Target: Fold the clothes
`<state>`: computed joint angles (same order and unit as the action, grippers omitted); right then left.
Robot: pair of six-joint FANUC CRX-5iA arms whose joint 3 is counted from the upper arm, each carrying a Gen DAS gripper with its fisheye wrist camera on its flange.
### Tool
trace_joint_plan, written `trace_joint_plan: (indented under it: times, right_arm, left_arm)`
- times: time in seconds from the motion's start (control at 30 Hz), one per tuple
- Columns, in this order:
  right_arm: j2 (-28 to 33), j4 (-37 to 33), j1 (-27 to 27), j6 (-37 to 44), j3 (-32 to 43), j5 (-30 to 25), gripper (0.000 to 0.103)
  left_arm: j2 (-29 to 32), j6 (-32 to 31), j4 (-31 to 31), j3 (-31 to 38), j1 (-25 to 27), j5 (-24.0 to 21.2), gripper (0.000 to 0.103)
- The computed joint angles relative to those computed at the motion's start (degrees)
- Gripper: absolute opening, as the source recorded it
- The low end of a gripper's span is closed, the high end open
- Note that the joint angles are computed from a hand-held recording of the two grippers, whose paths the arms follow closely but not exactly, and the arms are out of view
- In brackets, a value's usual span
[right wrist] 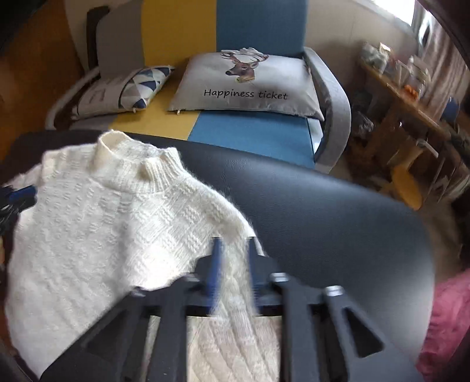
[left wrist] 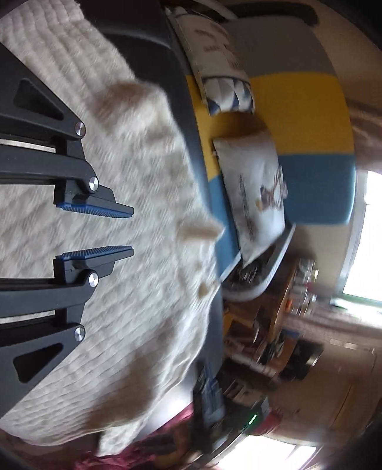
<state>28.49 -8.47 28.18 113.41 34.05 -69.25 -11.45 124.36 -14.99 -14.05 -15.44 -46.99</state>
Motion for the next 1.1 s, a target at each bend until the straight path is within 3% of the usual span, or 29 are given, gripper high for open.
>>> trace_joint_plan:
  times: [0.07,0.17,0.23,0.3,0.37,0.43,0.5,0.63,0.73,0.8,0.93,1.1]
  right_arm:
    - [2.1,1.3,0.6,-1.0,1.8,-1.6,0.047]
    - [5.3,3.7,1.6,-2.1,3.7,-4.1,0.048]
    - [2.4,7.4,3.2,-0.9,-2.3,2.2,0.047]
    - [-0.2,13.6,5.5,-0.4,-8.1,7.4,0.015]
    - [-2.7,20.4,7.7,-0.9,-13.9,12.4,0.008]
    - [-6.7,29.2,9.4,-3.1,-22.4,19.9,0.007]
    - [-8.4,33.3,9.3,-6.5,-25.8,23.9,0.005]
    - [-4.5,35.2,7.6,-9.9,-23.8,21.4,0.002]
    - [-4.7,29.5,6.5,-11.2,-20.4,19.8,0.002]
    - [-5.7,21.8,5.1,-8.1,-16.6,16.0,0.004]
    - [-8.9,7.5,2.2,-3.4,-11.4,7.9,0.005]
    - [-17.1,-7.9,-1.7,2.2,-16.2,1.2,0.005]
  left_arm:
    - [1.9,0.0,0.7,0.5,-1.0,-1.4,0.019]
    - [3.5,0.4,-0.1,0.0,-2.2,-2.5,0.019]
    - [3.8,0.6,-0.3,0.0,-2.5,-2.7,0.019]
    - [4.0,-0.3,0.5,0.1,-2.2,-2.9,0.019]
    - [3.9,-1.4,1.1,-0.2,-1.8,-2.7,0.019]
    - [3.2,-2.0,1.9,-1.0,-1.4,-2.3,0.019]
    - [2.3,-2.8,3.1,-2.3,-0.8,-1.4,0.019]
    - [2.5,-3.1,3.6,-1.9,-0.6,-1.9,0.019]
    - [3.7,-2.6,1.5,0.5,-2.3,-5.2,0.019]
    - [3.6,-2.0,1.0,1.7,-3.0,-7.2,0.019]
    - [-1.6,1.4,-1.8,-0.3,-7.0,-5.2,0.019]
    - [-8.1,8.9,-5.4,-2.4,-14.1,-8.3,0.019]
